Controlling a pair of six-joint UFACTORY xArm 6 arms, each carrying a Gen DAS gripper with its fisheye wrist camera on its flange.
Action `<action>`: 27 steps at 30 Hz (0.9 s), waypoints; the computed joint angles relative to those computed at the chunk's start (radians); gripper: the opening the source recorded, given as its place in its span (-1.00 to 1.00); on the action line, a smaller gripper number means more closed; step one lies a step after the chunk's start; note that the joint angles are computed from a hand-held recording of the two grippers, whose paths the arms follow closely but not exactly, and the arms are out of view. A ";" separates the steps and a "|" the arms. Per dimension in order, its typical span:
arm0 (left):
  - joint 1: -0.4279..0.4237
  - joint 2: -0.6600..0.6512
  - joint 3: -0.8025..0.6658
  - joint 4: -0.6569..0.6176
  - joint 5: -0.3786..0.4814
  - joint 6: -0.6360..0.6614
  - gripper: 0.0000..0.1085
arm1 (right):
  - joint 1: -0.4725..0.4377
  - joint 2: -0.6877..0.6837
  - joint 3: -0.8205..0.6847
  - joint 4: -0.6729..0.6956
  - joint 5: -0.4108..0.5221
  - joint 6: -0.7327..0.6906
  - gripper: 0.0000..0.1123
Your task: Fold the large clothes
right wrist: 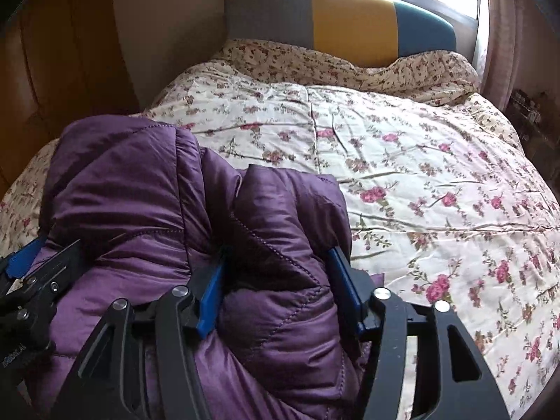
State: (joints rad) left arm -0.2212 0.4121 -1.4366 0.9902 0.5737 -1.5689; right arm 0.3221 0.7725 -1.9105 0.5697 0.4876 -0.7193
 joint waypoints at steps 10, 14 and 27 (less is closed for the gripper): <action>-0.059 -0.118 0.085 0.060 0.106 -0.113 0.46 | -0.010 -0.191 0.227 0.160 -0.059 -0.168 0.10; -0.089 -0.162 0.122 0.083 0.135 -0.154 0.46 | -0.013 -0.259 0.306 0.210 -0.073 -0.231 0.14; -0.262 -0.294 0.228 0.116 0.364 -0.284 0.69 | -0.040 -0.542 0.640 0.374 -0.115 -0.466 0.42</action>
